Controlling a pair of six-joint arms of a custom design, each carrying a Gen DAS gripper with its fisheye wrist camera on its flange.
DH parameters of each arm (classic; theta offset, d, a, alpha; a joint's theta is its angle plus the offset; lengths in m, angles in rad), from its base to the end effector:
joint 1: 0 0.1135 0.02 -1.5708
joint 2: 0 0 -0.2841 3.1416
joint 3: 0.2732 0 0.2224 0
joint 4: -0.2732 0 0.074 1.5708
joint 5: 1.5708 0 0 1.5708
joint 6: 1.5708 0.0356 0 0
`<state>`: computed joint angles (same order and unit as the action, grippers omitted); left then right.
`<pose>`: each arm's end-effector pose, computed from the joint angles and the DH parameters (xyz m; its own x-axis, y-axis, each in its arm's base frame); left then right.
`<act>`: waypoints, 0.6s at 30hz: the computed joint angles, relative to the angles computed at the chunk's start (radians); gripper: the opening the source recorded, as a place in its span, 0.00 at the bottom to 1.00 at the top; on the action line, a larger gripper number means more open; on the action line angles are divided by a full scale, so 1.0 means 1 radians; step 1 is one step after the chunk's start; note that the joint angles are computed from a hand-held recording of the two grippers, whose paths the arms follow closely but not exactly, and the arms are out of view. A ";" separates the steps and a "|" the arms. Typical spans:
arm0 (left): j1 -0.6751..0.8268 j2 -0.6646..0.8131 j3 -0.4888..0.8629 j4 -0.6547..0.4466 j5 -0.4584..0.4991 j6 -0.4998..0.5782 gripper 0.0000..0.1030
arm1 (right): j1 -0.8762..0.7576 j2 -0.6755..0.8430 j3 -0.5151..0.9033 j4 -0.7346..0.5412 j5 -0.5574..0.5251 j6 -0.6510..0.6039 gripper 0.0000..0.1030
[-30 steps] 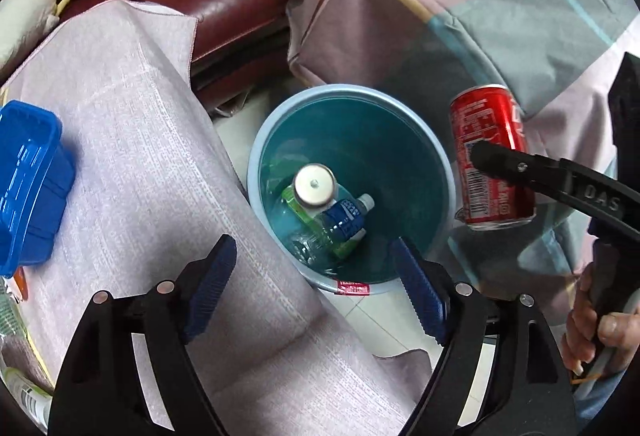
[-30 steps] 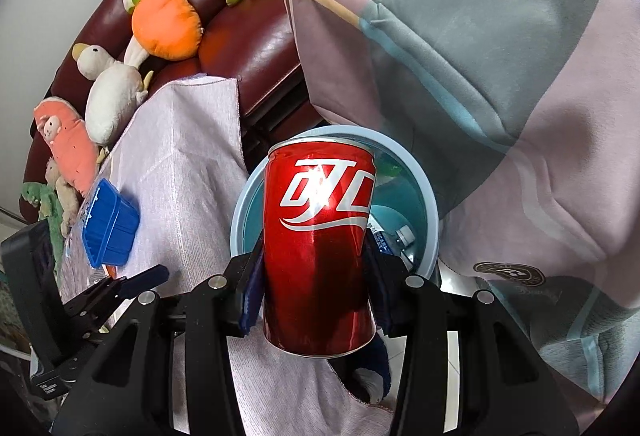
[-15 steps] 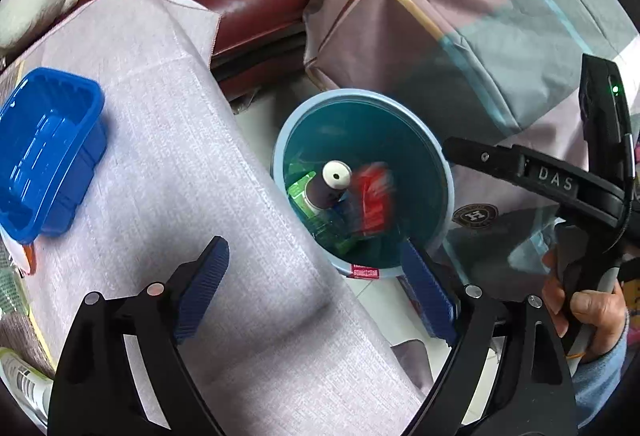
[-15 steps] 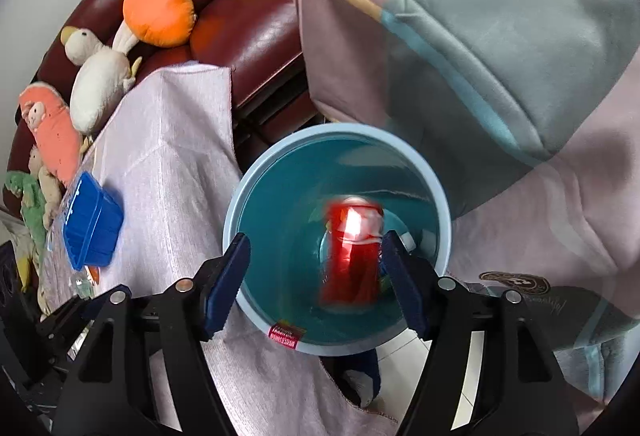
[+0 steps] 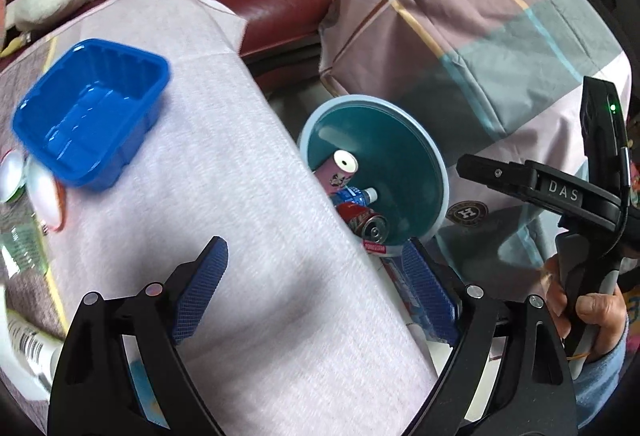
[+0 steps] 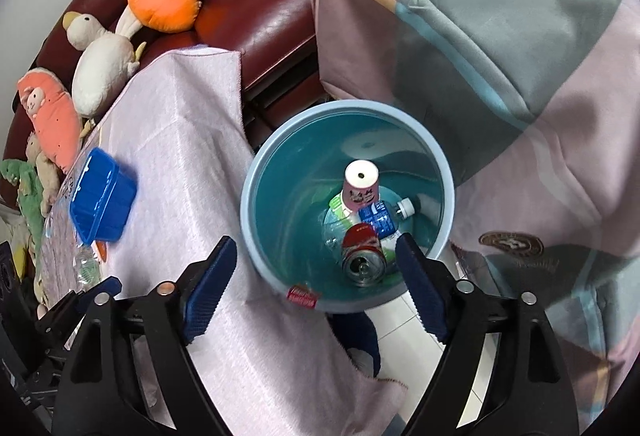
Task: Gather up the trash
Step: 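Carry the cup and can over the teal bin and open both tools, then move both tools back to the remaining wrappers on the table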
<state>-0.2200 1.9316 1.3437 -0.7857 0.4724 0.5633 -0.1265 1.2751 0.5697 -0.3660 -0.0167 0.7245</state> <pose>0.3405 -0.0927 0.2068 -0.6589 0.6346 -0.4039 0.7489 0.6040 -0.2727 0.1902 -0.0236 0.1959 -0.5738 0.7410 -0.3489 0.6657 0.6701 0.3284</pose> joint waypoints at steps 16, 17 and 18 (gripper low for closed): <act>0.388 -0.042 0.044 -0.163 0.059 0.270 0.88 | 0.548 0.099 0.207 -0.140 0.170 0.285 0.77; 0.423 -0.030 0.061 -0.178 0.060 0.292 0.88 | 0.589 0.128 0.241 -0.151 0.181 0.295 0.77; 0.449 -0.020 0.075 -0.189 0.059 0.309 0.88 | 0.615 0.145 0.261 -0.157 0.186 0.301 0.77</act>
